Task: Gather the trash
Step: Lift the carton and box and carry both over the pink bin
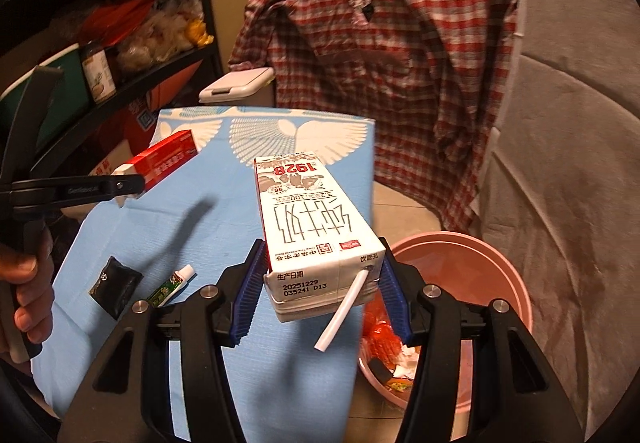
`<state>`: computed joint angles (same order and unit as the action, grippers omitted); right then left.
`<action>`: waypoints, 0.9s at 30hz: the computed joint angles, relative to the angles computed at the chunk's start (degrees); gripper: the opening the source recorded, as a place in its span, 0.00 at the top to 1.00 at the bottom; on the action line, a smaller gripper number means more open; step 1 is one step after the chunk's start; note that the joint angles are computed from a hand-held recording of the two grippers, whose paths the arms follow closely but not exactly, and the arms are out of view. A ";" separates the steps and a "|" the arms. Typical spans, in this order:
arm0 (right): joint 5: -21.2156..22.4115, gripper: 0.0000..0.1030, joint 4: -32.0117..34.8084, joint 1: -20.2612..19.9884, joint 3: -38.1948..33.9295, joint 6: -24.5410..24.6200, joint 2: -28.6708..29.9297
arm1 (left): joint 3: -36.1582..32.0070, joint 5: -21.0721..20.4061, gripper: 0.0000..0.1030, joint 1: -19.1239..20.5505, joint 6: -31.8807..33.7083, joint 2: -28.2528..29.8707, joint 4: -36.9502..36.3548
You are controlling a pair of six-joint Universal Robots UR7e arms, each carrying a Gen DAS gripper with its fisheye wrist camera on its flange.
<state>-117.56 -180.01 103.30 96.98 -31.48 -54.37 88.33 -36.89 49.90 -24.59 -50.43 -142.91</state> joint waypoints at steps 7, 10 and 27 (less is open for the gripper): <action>-0.93 0.47 -3.13 -0.11 1.90 0.43 -2.09 | 2.18 0.25 0.75 -2.29 0.91 -0.91 -2.95; -1.08 0.47 -4.20 -0.20 2.37 0.52 -2.77 | 2.67 -0.28 0.75 -3.14 0.70 -0.68 -3.79; -3.90 0.47 -6.69 -2.50 2.19 2.93 -5.00 | 0.34 -4.88 0.75 -5.29 4.77 3.90 -7.00</action>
<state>-121.45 -186.70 100.80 99.17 -28.56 -59.38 88.66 -41.77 44.61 -19.82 -46.53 -149.91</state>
